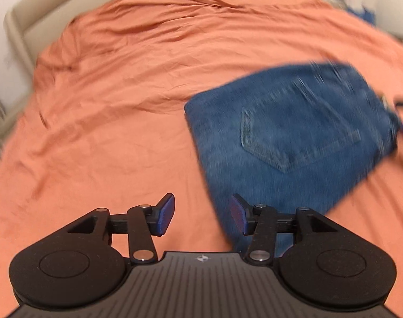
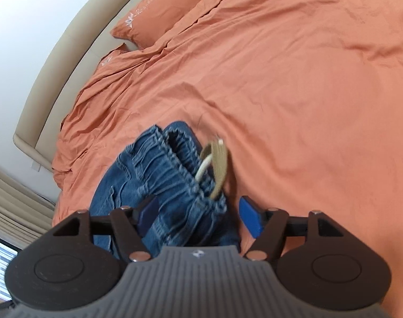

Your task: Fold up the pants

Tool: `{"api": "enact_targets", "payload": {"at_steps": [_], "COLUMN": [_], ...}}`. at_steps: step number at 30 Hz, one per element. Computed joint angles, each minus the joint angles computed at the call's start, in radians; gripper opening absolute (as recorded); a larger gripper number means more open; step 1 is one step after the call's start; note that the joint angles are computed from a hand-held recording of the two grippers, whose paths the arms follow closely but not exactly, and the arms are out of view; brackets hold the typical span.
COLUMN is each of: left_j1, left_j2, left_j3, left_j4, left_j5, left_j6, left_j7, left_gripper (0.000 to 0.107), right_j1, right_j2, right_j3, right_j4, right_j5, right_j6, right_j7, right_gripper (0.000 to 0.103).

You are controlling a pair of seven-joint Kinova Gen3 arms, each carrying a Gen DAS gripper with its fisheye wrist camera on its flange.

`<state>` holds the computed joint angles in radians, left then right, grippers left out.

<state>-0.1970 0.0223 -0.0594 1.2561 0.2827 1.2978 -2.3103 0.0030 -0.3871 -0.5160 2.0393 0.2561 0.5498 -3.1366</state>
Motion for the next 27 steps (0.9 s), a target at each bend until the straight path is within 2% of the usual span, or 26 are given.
{"api": "enact_targets", "payload": {"at_steps": [2, 6, 9, 15, 16, 17, 18, 19, 21, 22, 24, 27], "left_j1": [-0.024, -0.090, -0.118, -0.217, -0.227, -0.242, -0.255, -0.262, -0.262, -0.250, -0.236, -0.216], "left_j2": [0.065, 0.199, 0.254, 0.344, 0.352, 0.361, 0.371, 0.379, 0.370, 0.364, 0.348, 0.324], "left_j3": [-0.011, 0.004, 0.028, 0.076, 0.082, 0.088, 0.095, 0.102, 0.108, 0.109, 0.109, 0.110], "left_j4": [-0.057, -0.156, -0.173, -0.172, -0.168, -0.164, -0.168, -0.174, -0.175, -0.181, -0.189, -0.211], "left_j5": [0.064, 0.156, 0.170, 0.318, 0.337, 0.362, 0.382, 0.397, 0.395, 0.380, 0.361, 0.331], "left_j6": [0.055, 0.167, 0.172, 0.196, 0.191, 0.192, 0.198, 0.204, 0.205, 0.199, 0.189, 0.182], "left_j7": [0.061, 0.201, 0.276, 0.341, 0.350, 0.354, 0.358, 0.360, 0.358, 0.354, 0.348, 0.318], "left_gripper": [0.065, 0.066, 0.068, 0.075, 0.070, 0.058, 0.052, 0.033, 0.025, 0.016, 0.010, 0.008], "right_j1": [-0.028, -0.112, -0.150, -0.172, -0.165, -0.169, -0.172, -0.168, -0.151, -0.141, -0.129, -0.103], "right_j2": [0.007, 0.038, 0.073, 0.125, 0.129, 0.131, 0.132, 0.130, 0.121, 0.116, 0.101, 0.080], "right_j3": [0.049, 0.165, 0.218, 0.252, 0.248, 0.253, 0.257, 0.254, 0.239, 0.230, 0.218, 0.191], "right_j4": [0.032, 0.100, 0.133, 0.164, 0.175, 0.182, 0.180, 0.175, 0.161, 0.154, 0.144, 0.115], "right_j5": [-0.025, -0.127, -0.203, -0.289, -0.307, -0.324, -0.332, -0.336, -0.338, -0.336, -0.334, -0.335], "right_j6": [-0.058, -0.197, -0.281, -0.391, -0.418, -0.435, -0.437, -0.430, -0.416, -0.408, -0.395, -0.352], "right_j7": [0.021, 0.097, 0.153, 0.253, 0.255, 0.263, 0.280, 0.296, 0.321, 0.332, 0.351, 0.356], "right_gripper": [0.065, 0.064, 0.063, 0.060, 0.054, 0.049, 0.047, 0.043, 0.035, 0.032, 0.027, 0.023]}}
